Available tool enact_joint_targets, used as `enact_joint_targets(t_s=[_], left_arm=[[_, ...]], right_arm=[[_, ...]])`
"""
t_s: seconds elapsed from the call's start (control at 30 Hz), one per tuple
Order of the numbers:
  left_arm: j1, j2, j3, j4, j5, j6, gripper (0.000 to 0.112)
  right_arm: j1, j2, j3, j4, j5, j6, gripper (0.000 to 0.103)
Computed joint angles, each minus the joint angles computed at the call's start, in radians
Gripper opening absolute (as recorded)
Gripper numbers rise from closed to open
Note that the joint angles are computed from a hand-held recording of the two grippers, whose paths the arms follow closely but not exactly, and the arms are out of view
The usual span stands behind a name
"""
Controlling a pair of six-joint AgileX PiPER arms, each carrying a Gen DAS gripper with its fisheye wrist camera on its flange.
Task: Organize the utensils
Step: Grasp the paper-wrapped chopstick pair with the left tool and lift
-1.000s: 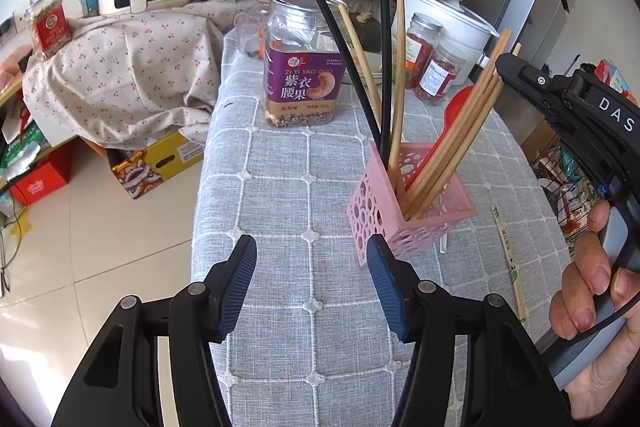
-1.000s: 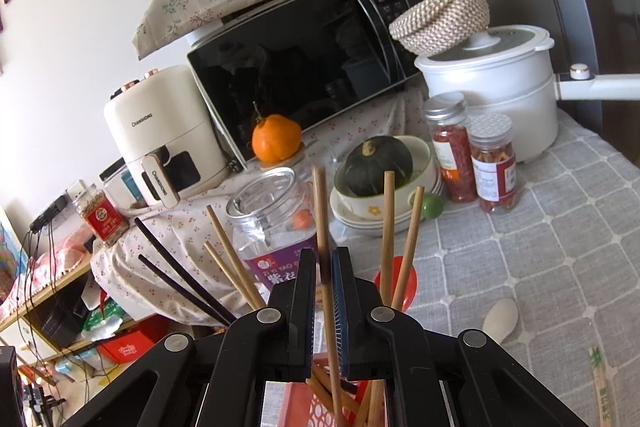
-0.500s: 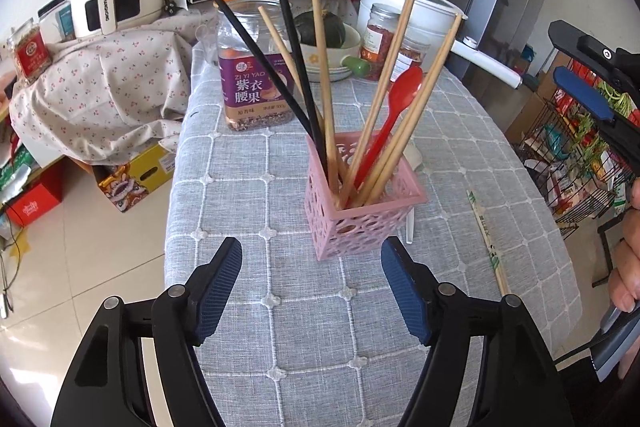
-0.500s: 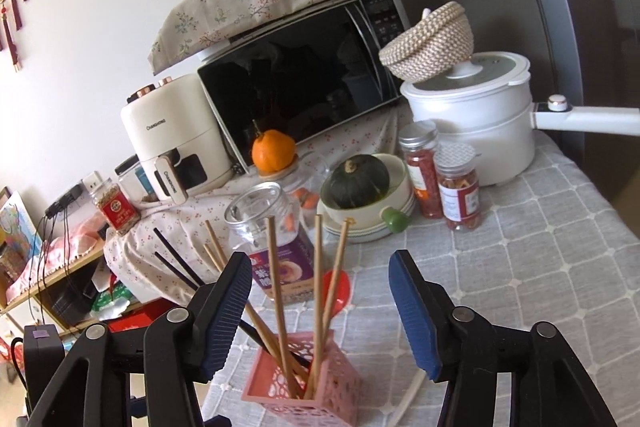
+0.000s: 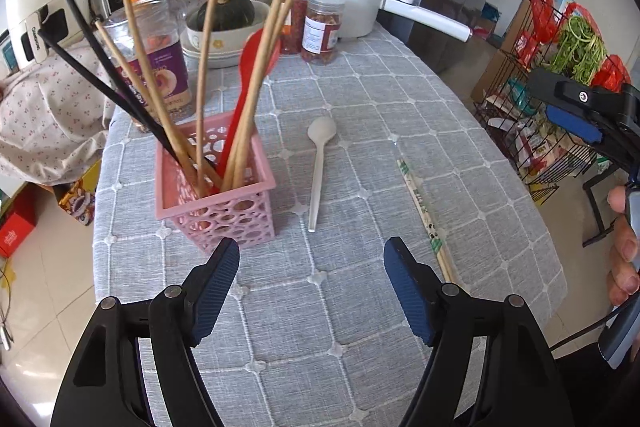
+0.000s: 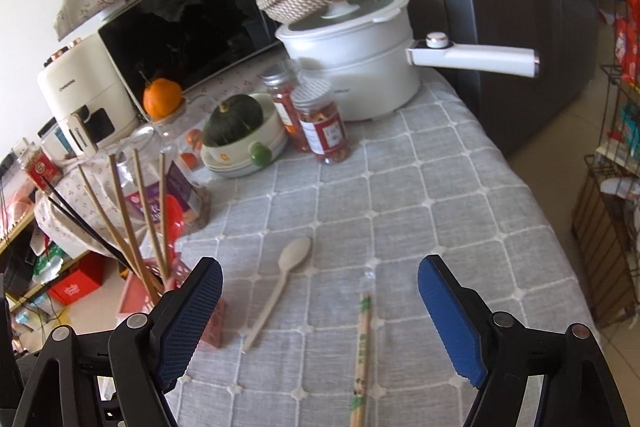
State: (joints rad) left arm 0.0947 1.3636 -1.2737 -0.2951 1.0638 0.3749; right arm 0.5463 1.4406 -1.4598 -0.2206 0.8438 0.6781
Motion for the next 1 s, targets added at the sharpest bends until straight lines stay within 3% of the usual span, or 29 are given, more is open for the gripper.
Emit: enact_joint_targets(t_s=[0.2, 0.57, 0.83, 1.0], left_arm=[[-0.159, 0.05, -0.021, 0.076, -0.012, -0.13, 0.077], [-0.297, 0.265, -0.146, 0.035, -0.049, -0.273, 0.073], [-0.362, 0.43, -0.248, 0.059, -0.106, -0.342, 0.03], [-0.391, 0.492, -0.278, 0.132, -0.138, -0.394, 0.02]], right_arm=[[-0.093, -0.012, 0.023, 0.071, 0.097, -0.055, 0.086], [-0.217, -0.002, 0.059, 0.139, 0.198, -0.15, 0.086], [-0.285, 0.002, 0.075, 0.18, 0.208, -0.204, 0.086], [-0.309, 0.015, 0.072, 0.196, 0.22, -0.214, 0.086]])
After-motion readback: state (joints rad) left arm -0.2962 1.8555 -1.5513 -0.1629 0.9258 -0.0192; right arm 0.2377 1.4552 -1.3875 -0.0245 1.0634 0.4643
